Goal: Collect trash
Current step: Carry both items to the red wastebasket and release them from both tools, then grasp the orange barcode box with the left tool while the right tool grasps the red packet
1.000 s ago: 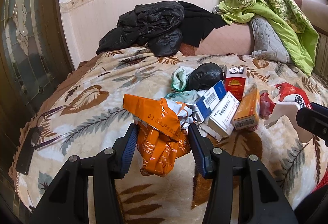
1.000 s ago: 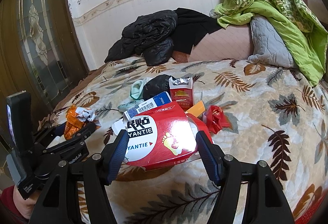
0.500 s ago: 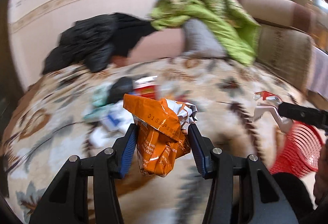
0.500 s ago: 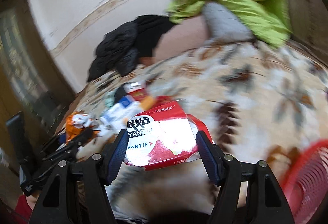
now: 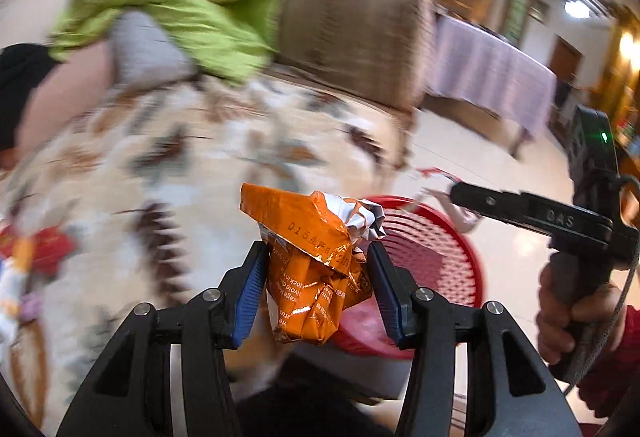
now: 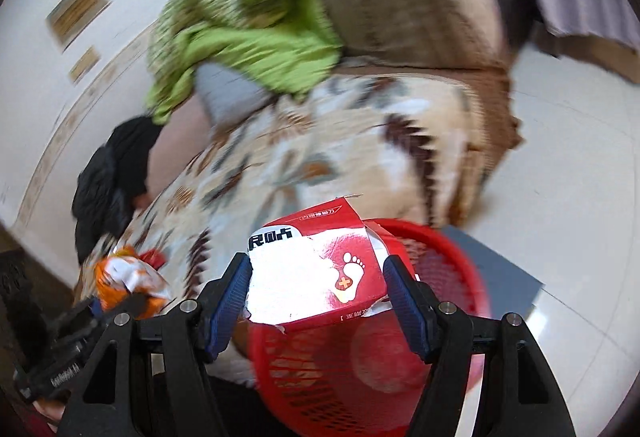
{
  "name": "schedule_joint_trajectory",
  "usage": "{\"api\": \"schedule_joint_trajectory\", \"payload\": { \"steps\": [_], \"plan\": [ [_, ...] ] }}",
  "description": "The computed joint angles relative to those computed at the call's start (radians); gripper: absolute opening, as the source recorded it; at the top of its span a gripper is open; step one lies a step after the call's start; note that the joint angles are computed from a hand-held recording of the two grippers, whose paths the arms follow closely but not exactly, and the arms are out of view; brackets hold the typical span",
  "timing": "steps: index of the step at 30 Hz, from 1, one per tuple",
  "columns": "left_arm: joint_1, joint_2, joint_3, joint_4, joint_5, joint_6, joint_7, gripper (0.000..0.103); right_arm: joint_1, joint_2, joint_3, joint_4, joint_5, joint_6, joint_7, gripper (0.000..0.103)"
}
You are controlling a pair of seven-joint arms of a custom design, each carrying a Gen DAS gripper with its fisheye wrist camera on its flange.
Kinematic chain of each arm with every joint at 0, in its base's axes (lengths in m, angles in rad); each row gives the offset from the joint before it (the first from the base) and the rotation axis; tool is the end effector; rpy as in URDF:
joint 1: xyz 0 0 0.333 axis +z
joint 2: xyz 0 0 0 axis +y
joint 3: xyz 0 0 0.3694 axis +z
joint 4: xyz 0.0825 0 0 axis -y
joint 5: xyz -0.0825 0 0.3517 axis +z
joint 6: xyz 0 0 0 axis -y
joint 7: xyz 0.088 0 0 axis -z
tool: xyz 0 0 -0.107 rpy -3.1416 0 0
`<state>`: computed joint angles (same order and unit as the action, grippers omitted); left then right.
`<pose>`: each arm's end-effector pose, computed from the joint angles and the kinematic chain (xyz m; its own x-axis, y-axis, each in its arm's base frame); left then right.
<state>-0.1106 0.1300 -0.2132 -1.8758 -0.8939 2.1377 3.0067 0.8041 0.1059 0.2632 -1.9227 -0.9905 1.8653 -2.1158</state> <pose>0.5517 -0.2135 0.5378 -0.9675 -0.1990 0.1562 -0.2500 0.6581 -0.7102 0.3303 0.4540 0.5216 -0.6970 -0.5240 -0.4895 -0.1528 0.7755 -0.6126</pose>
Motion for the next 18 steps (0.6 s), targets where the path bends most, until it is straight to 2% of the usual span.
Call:
{"api": "schedule_joint_trajectory", "payload": {
  "steps": [2, 4, 9, 13, 16, 18],
  "plan": [
    [-0.028, 0.000, -0.020, -0.012, 0.028, 0.001, -0.015, 0.053, -0.001, -0.030, 0.004, -0.042, 0.009, 0.003, 0.041, 0.075],
    [-0.043, 0.002, -0.024, -0.011, 0.051, -0.010, -0.046, 0.067, -0.001, -0.042, 0.012, -0.052, 0.020, -0.018, 0.055, 0.079],
    [-0.035, 0.008, -0.013, 0.001, 0.045, -0.027, -0.069, 0.069, -0.007, -0.046, 0.023, -0.056, 0.004, -0.023, 0.059, 0.081],
    [-0.008, 0.008, 0.008, -0.001, 0.030, 0.020, -0.066, 0.070, -0.025, -0.018, 0.007, -0.030, -0.076, 0.051, 0.041, 0.081],
    [0.021, 0.023, 0.026, 0.012, 0.037, 0.064, -0.075, 0.071, -0.037, 0.033, -0.014, 0.034, -0.118, 0.115, -0.031, 0.081],
    [0.038, 0.041, 0.033, 0.027, 0.045, 0.096, -0.088, 0.071, -0.049, 0.085, -0.037, 0.098, -0.143, 0.194, -0.102, 0.081]
  ]
}}
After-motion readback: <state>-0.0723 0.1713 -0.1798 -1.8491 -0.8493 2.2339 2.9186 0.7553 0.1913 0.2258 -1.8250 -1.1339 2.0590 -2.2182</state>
